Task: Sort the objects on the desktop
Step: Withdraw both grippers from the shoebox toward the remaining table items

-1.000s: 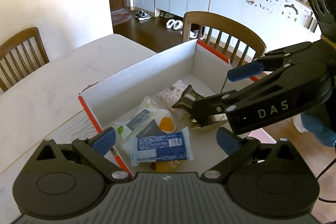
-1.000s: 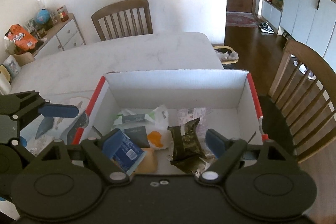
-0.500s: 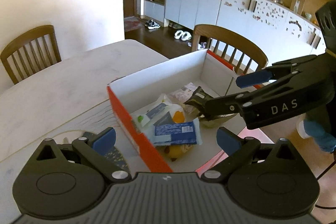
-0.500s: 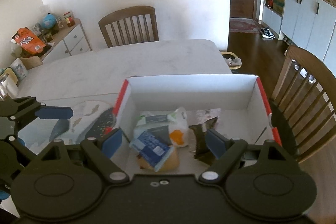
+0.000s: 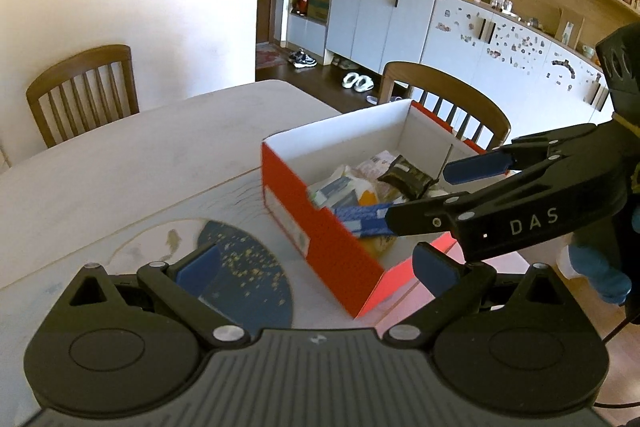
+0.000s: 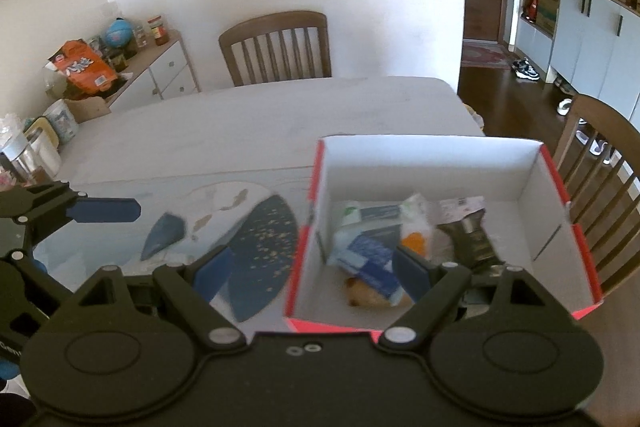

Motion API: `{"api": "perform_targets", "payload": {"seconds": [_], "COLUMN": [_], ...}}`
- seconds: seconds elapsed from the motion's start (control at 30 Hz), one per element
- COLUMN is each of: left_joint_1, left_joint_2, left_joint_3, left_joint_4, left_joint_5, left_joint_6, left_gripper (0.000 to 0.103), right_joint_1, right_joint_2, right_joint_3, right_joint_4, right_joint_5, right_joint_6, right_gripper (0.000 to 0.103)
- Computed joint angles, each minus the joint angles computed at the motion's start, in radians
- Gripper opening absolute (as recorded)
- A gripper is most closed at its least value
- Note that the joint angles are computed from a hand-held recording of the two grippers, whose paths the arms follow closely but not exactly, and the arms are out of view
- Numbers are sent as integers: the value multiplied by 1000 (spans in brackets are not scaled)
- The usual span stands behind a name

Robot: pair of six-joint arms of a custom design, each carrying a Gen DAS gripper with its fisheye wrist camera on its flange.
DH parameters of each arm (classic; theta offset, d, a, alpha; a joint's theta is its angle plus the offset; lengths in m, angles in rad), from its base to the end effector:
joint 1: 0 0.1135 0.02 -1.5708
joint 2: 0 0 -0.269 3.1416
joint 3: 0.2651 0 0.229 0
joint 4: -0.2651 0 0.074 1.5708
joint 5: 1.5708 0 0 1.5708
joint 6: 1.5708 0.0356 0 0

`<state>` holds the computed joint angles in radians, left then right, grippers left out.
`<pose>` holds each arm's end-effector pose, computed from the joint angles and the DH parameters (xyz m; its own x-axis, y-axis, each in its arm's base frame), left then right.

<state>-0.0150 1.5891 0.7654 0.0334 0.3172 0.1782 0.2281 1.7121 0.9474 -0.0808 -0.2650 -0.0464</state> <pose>0.2948 -0.0155 0.1845 -0.6578 0.1783 -0.7318 0.3559 0.9298 -0.0934 0.3201 0.0839 0.1890 -0.7102 -0.2108 -0.6717 -0.4209 0.8920 0.1650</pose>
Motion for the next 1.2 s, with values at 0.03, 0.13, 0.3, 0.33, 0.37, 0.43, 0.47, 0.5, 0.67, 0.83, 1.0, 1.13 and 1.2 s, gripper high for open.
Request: {"api": "perform_targets", "payload": {"seconds": [0.03,0.13,0.3,0.33,0.37,0.43,0.47,0.5,0.67,0.83,1.0,1.13,1.2], "left_joint_1": [18,82,196,219,243,287,307,326,415,508,586,652,683], "left_joint_2": [-14,-53,-89,-94,-96,-101,-104,-109,-119,-116,-99,-59,-40], "left_joint_3": [-13,-51,-93,-99,-101,-103,-105,-110,-133,-139,-139,-137,-143], "left_joint_4": [-3,-16,-34,-40,-49,-64,-72,-77,-91,-115,-131,-128,-121], "left_joint_5": [9,42,104,117,132,157,168,179,223,269,301,319,326], "left_joint_6": [11,48,104,116,130,152,167,183,245,303,357,403,437], "left_gripper": [103,103,103,103,103,103,103,103,103,103,103,103,103], "right_joint_1": [14,72,162,175,192,226,242,256,324,379,431,470,489], "right_joint_2": [-7,-30,-52,-54,-54,-54,-52,-51,-51,-49,-43,-29,-17], "right_joint_3": [-7,-35,-66,-66,-68,-74,-74,-76,-90,-97,-102,-116,-120], "right_joint_4": [4,22,42,41,43,50,51,55,77,94,111,131,140], "right_joint_5": [7,34,73,79,86,101,106,112,141,172,211,231,243], "right_joint_6": [9,49,101,109,119,141,152,164,223,261,285,301,307], "right_gripper": [87,87,87,87,87,87,87,87,87,87,87,87,87]}}
